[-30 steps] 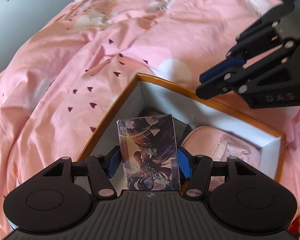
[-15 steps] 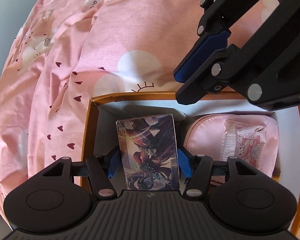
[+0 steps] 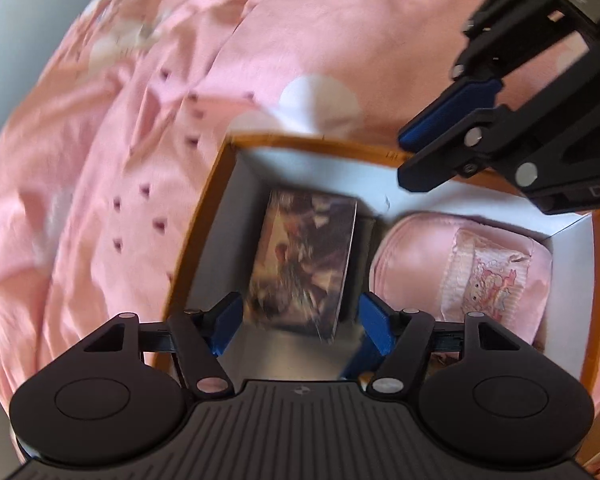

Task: Organize objects
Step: 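Lower the card pack into the orange box and open the left tool, then withdraw both tools from the box toward the remaining items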

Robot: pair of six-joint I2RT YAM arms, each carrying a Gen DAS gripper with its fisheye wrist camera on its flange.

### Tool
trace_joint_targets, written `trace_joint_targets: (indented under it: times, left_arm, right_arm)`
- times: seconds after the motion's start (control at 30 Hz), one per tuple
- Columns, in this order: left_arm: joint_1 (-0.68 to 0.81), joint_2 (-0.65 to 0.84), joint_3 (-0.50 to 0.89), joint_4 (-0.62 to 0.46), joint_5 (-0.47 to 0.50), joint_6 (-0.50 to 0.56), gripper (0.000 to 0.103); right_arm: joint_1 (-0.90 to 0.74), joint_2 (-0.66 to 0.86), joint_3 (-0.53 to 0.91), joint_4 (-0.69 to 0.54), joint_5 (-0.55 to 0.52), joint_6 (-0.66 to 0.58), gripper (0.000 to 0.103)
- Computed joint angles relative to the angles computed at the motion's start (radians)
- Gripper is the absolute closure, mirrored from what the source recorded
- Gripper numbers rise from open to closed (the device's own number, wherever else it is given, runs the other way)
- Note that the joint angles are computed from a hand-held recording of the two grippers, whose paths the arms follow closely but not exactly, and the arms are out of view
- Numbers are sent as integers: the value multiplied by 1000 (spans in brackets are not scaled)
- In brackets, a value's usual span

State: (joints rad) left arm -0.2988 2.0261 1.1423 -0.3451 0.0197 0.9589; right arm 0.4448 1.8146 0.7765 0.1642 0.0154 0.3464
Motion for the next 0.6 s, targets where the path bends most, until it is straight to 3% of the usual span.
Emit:
trace_joint_targets:
  times: [0.13,0.17,0.27,0.37,0.6]
  left_arm:
    - [25,21,42,-84,13,-78,35]
    - [28,23,41,-89,15,-92,42]
    - [21,34,31,-65,-6,-136,61]
    - [23,43,22,-34,-9,-161,70]
    - [24,34,15,-29,-8,-192,71]
  right_arm:
    - [19,13,25,-35,26,-6,87]
    - [24,16,30,-41,35,-8,87]
    - [32,25,38,-48,47,-13,87]
    - [36,28,41,-53,51,-15,87]
    - [43,27,38,-51,55,-14,87]
